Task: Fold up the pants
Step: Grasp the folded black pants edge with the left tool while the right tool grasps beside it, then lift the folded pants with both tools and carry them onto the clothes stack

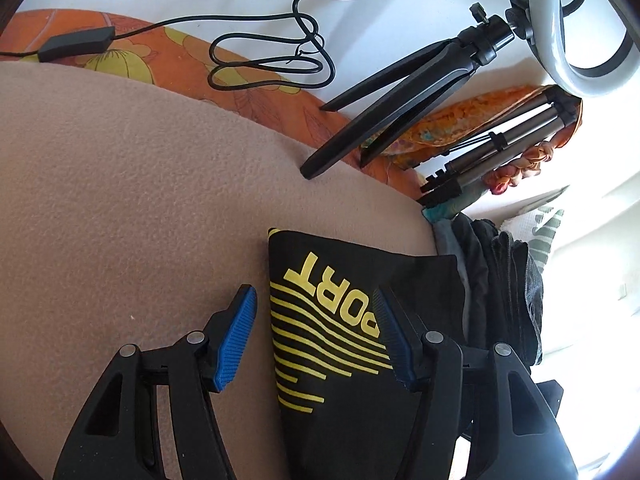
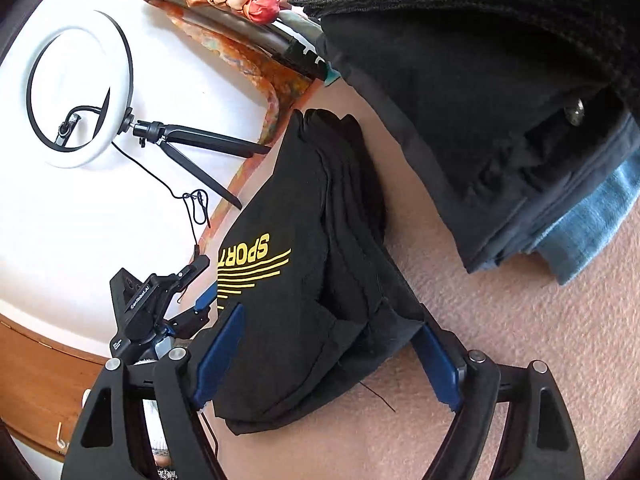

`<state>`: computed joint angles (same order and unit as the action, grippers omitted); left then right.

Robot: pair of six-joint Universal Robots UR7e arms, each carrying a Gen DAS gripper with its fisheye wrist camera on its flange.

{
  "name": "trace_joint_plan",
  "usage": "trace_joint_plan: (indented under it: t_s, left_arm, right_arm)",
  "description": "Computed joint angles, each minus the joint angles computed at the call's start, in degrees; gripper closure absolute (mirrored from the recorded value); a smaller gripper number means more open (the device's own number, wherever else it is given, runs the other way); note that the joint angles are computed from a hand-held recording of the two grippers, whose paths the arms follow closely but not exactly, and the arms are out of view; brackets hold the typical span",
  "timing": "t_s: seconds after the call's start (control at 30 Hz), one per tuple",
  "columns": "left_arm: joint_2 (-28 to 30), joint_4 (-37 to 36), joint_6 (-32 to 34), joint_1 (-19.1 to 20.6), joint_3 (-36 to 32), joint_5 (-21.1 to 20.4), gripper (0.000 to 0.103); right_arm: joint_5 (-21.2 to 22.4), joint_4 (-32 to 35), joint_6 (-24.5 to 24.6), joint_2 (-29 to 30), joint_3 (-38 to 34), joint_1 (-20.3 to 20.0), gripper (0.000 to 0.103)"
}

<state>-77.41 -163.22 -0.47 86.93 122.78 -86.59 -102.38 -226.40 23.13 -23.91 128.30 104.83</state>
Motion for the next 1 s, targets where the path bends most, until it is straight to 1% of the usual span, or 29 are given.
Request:
trace_joint_plan:
  t_s: [0.03,0.1,0.13,0.17,0.2,0.23,0.27,0.3,0.33,0.4,0.57,0.67,0.77,0.87,1.0]
  left_arm:
    - [0.51,-0.58,0.01,-0.07,-0.16,-0.18,0.043]
    - [1.53,-2.02,0.84,-0.56,-0.13,-0.01,0.044]
    - [1.93,-3.3,1.54,-1.06,0.25,0.64,0.044]
    - [2.32,-3.98,2.39,-1.53,0.48,1.23,0.046]
    - [2.61,-5.01,3.05,-2.09,0.77,2.22,0.046]
    - [2.86,-5.6,3.51,-2.48,0.96,2.89,0.048]
    - [3.15,-5.32,3.73,-2.7,0.78,3.62,0.062]
    - [3.48,-4.81,3.49,-2.86,0.44,4.79,0.086]
    - [3.8,-4.04,3.1,-2.57,-0.05,4.73,0.09]
    - [4.12,-5.3,3.0,-1.82,-0.02,3.1,0.093]
    - [3.48,-9.52,4.76,-3.37,2.28,5.07,0.096]
    - [2.44,-11.52,5.07,-4.18,3.48,5.07,0.096]
    - [1.19,-13.32,5.42,-5.28,4.9,5.37,0.096]
    - [-0.07,-14.82,5.69,-6.18,6.24,5.35,0.096]
    - [-1.98,-15.95,4.45,-6.45,7.5,4.6,0.096]
  right_arm:
    - [0.23,-0.01,-0.26,0.15,0.07,-0.29,0.027]
    - [0.53,0.56,-1.22,0.48,-0.32,-0.58,0.042]
    - [0.79,0.66,-1.64,0.53,-0.29,-0.72,0.045]
    - [0.94,0.9,-1.81,0.54,-0.31,-0.89,0.052]
    - [1.29,0.66,-1.76,0.63,-0.13,-1.17,0.058]
    - [1.53,0.44,-1.57,0.67,-0.02,-1.41,0.06]
    - [1.76,0.11,-1.58,0.7,0.19,-1.61,0.063]
    - [1.76,0.01,-1.6,0.7,0.26,-1.68,0.065]
    - [1.62,0.0,-1.6,0.67,0.33,-1.64,0.066]
    - [0.88,0.21,-1.62,0.64,0.23,-1.28,0.069]
    - [-4.11,3.53,-3.37,-0.19,-0.91,1.58,0.075]
    - [-5.85,4.5,-4.42,-0.93,-1.08,2.99,0.076]
    - [-8.79,5.78,-6.78,-1.76,-1.57,5.09,0.078]
    - [-9.2,6.95,-7.64,-3.12,-1.37,6.07,0.08]
    - [-10.21,8.33,-9.38,-5.5,-0.77,7.66,0.084]
